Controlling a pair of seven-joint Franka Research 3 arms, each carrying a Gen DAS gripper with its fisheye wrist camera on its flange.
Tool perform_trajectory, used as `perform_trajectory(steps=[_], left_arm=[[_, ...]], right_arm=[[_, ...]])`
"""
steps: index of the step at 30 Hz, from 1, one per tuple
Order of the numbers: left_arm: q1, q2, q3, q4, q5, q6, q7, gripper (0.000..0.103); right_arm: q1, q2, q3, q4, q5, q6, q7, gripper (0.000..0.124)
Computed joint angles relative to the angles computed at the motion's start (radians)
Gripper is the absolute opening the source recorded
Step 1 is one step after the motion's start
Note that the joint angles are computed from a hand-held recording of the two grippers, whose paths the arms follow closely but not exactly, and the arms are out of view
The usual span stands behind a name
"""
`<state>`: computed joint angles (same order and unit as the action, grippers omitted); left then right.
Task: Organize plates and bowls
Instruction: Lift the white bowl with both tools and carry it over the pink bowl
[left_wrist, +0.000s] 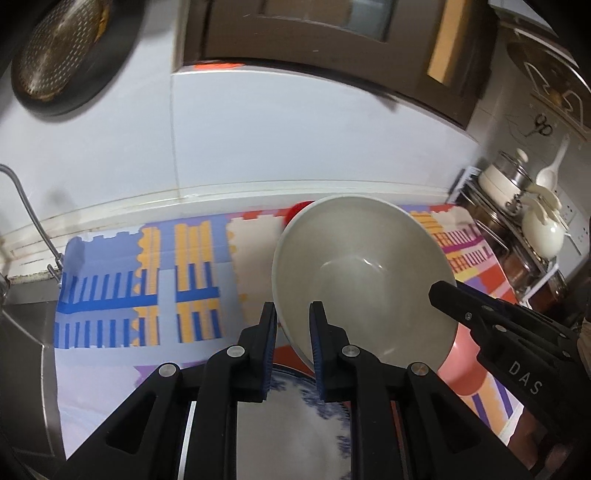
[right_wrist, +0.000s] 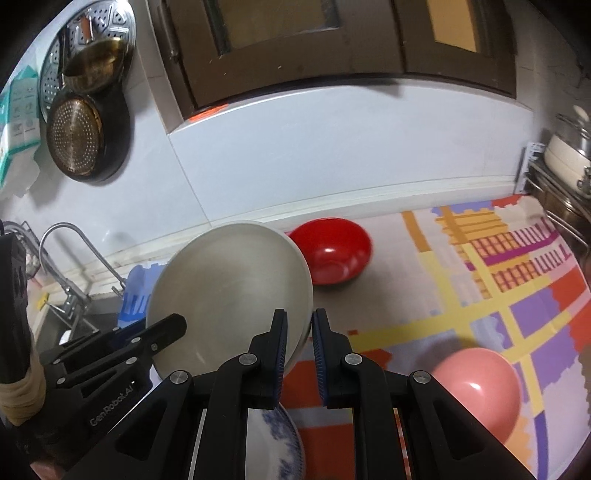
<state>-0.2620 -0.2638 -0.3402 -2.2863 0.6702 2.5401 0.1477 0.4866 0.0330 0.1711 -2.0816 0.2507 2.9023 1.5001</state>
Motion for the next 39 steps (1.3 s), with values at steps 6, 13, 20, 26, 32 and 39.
perform_trajectory(steps=[6,13,20,26,32,39], left_arm=[[-0.025,0.071,-0.028,0.077,0.043,0.001,-0.009,0.019],[-0.092,0.189,-0.025,0.199,0.07,-0.009,0.006,0.019],[-0.165,0.31,-0.002,0.323,0.075,-0.031,0.036,0.019],[-0.217,0.405,0.024,0.409,0.034,-0.061,0.081,0.02],[-0.248,0.475,0.045,0.467,-0.014,-0.089,0.115,0.02],[-0.276,0.541,0.063,0.527,-0.051,-0.126,0.143,0.019]], right_arm=[[-0.032,-0.09,-0.019,-0.094,0.028,-0.008,-0.046,0.015],[-0.083,-0.179,-0.045,-0.18,0.026,-0.015,-0.07,0.015],[-0.132,-0.223,-0.065,-0.224,0.023,-0.034,-0.078,0.015],[-0.162,-0.22,-0.086,-0.229,0.034,-0.063,-0.104,0.015],[-0.176,-0.185,-0.102,-0.216,0.072,-0.1,-0.147,0.016],[-0.194,-0.147,-0.107,-0.197,0.093,-0.135,-0.178,0.015]])
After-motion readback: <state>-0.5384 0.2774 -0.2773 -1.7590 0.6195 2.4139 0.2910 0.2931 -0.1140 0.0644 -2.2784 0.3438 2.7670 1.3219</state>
